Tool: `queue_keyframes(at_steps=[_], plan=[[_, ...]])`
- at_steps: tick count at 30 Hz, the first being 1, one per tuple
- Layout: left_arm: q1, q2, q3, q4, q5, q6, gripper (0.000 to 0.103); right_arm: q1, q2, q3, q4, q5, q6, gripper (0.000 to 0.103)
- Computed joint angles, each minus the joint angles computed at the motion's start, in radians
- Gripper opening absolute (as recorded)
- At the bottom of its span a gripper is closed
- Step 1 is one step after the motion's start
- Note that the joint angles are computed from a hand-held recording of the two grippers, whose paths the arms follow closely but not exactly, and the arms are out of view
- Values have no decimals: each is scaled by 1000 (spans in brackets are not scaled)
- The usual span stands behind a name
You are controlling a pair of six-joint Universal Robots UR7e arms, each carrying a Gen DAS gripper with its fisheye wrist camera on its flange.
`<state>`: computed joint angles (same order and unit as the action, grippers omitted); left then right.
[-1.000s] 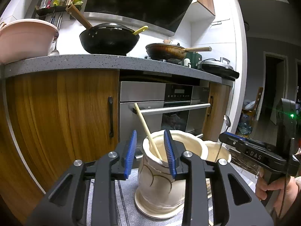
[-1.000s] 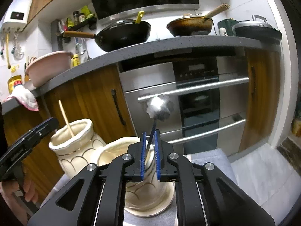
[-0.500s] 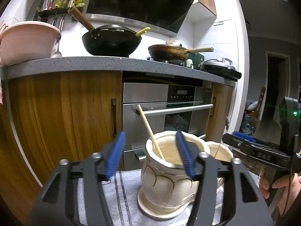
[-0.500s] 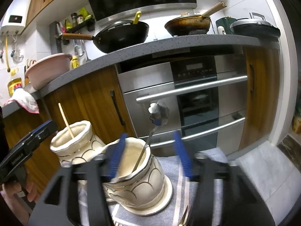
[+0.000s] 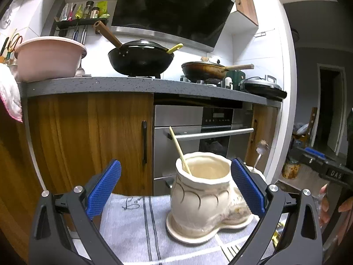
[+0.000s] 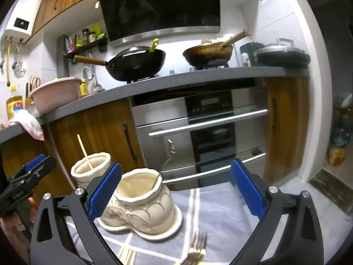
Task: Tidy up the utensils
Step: 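Open both tools to release chopstick and spoon into the cups, then close left tool on another chopstick while right tool closes on yellow spoon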
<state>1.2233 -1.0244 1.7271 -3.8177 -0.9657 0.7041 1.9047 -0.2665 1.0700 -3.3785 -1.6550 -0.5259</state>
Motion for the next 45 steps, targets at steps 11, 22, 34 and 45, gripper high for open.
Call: queue_keyframes(at_steps=[11, 22, 34, 45], plan=[[-27, -37, 122, 13, 62, -59, 98, -25, -89, 178, -57, -49, 25, 98], [-28, -59, 186, 119, 134, -192, 98, -43, -132, 279, -71, -101, 8, 98], [-30, -45, 213, 371, 220, -336, 98, -62, -156, 346, -18, -180, -14, 98], [-31, -50, 214, 601, 256, -443, 97, -56, -143, 331, 72, -281, -28, 98]])
